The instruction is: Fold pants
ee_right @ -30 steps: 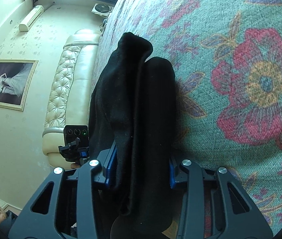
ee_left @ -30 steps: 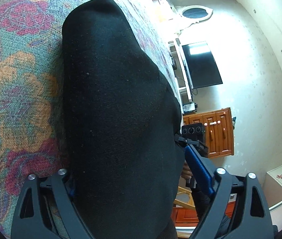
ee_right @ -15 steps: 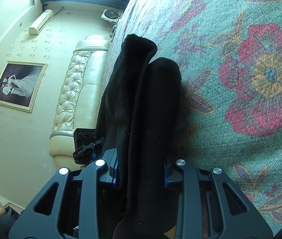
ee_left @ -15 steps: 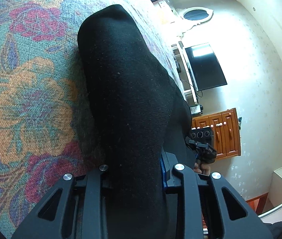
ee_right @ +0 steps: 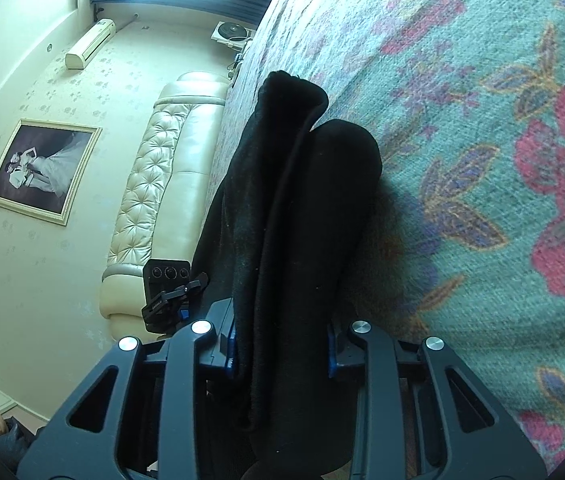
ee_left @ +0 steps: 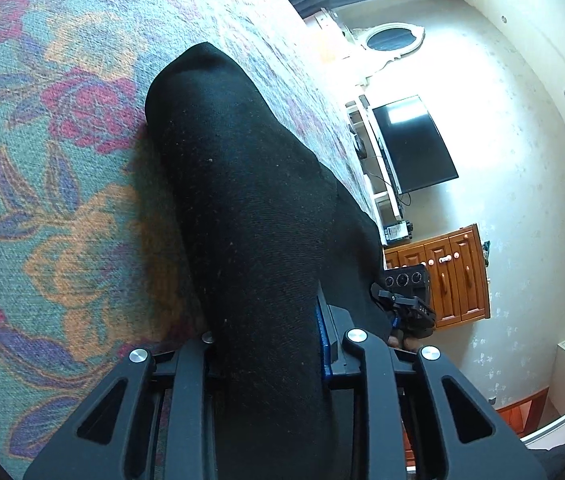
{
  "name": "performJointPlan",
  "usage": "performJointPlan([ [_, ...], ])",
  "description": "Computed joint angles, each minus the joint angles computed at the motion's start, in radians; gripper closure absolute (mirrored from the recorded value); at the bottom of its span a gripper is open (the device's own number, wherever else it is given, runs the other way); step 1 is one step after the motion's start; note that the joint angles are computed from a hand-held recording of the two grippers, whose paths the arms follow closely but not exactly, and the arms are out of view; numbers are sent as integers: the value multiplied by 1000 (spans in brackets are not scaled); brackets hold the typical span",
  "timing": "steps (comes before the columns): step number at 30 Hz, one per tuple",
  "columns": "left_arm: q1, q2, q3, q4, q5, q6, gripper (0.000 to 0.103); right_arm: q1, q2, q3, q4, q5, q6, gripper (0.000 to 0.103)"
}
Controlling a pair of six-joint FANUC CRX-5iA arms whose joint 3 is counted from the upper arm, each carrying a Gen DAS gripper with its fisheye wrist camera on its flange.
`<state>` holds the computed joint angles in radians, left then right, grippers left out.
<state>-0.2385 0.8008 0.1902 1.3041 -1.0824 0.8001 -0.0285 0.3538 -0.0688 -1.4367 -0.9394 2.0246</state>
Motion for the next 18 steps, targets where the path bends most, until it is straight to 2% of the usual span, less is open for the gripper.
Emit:
performJointPlan([
  [6,29,-6,-21,17,19,14,78,37,73,83,-24,-3,-13,73],
  [18,78,-12,-47,52,45,10,77,114,204,279,9,-6,-98,73],
])
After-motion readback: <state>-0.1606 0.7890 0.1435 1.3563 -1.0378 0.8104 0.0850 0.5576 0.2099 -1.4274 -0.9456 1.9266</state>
